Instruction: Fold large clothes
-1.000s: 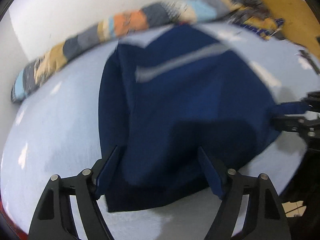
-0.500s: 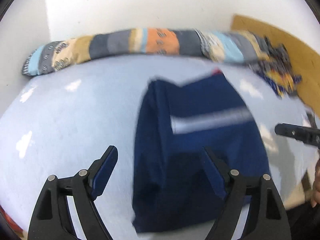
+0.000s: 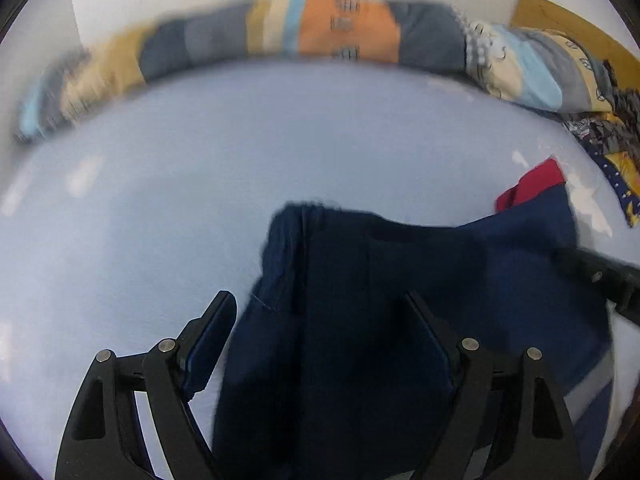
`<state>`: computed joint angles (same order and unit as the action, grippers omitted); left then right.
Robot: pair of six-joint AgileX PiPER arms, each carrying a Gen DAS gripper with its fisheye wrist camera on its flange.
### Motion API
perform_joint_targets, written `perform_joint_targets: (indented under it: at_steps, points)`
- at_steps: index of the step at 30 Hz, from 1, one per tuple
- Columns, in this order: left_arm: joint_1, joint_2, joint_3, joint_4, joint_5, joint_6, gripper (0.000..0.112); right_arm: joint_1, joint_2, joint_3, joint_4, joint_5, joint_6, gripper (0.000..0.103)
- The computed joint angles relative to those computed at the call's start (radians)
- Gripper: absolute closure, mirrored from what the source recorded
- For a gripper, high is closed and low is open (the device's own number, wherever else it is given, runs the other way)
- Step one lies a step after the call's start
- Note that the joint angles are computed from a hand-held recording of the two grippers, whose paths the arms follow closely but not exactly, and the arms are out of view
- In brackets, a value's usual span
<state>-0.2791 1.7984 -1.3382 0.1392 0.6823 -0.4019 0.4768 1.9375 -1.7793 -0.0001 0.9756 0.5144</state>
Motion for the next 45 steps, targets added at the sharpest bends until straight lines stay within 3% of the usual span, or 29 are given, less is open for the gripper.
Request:
perform_joint_targets:
  at_steps: [3, 6, 9, 12, 16, 18, 21, 23, 27, 29, 33, 37, 41, 45]
  points:
    - [0.053, -0.006, 0.012, -0.138, -0.016, 0.094, 0.025, -0.014, 0.056, -0.013, 0.023, 0.021, -0.011, 0.07]
    - [-0.002, -0.102, 0.088, 0.008, -0.036, -0.001, 0.025, -0.014, 0.019, -0.011, 0.034, 0.027, -0.022, 0.071]
    - [-0.045, -0.256, 0.212, 0.046, -0.061, -0.047, 0.025, 0.005, -0.096, 0.054, 0.025, 0.033, -0.014, 0.071]
    - [-0.115, -0.408, 0.325, 0.127, -0.025, -0.139, 0.025, 0.048, -0.224, 0.147, -0.015, 0.055, 0.02, 0.071]
    - [-0.26, -0.599, 0.466, 0.261, 0.058, -0.318, 0.025, 0.151, -0.401, 0.319, -0.055, 0.062, 0.098, 0.071]
    - [-0.387, -0.678, 0.53, 0.362, 0.143, -0.466, 0.025, 0.238, -0.493, 0.419, -0.113, 0.051, 0.18, 0.068]
    - [-0.568, -0.747, 0.598, 0.466, 0.277, -0.662, 0.025, 0.405, -0.603, 0.557, -0.233, 0.058, 0.385, 0.068]
    - [-0.651, -0.788, 0.643, 0.467, 0.311, -0.747, 0.025, 0.48, -0.643, 0.617, -0.267, 0.053, 0.489, 0.068]
    - [-0.704, -0.779, 0.671, 0.485, 0.339, -0.81, 0.025, 0.581, -0.647, 0.643, -0.326, 0.065, 0.598, 0.066]
    - [-0.748, -0.77, 0.686, 0.537, 0.359, -0.874, 0.025, 0.59, -0.64, 0.657, -0.32, 0.06, 0.619, 0.058]
    - [-0.717, -0.738, 0.695, 0.516, 0.307, -0.868, 0.025, 0.504, -0.64, 0.723, -0.187, -0.033, 0.593, 0.043]
    - [-0.738, -0.724, 0.705, 0.56, 0.306, -0.948, 0.024, 0.512, -0.603, 0.693, -0.2, -0.017, 0.613, 0.032]
    - [-0.785, -0.698, 0.713, 0.624, 0.33, -1.019, 0.023, 0.578, -0.539, 0.631, -0.274, 0.065, 0.638, 0.03]
    - [-0.809, -0.694, 0.728, 0.663, 0.345, -1.033, 0.02, 0.586, -0.55, 0.656, -0.287, 0.06, 0.614, 0.031]
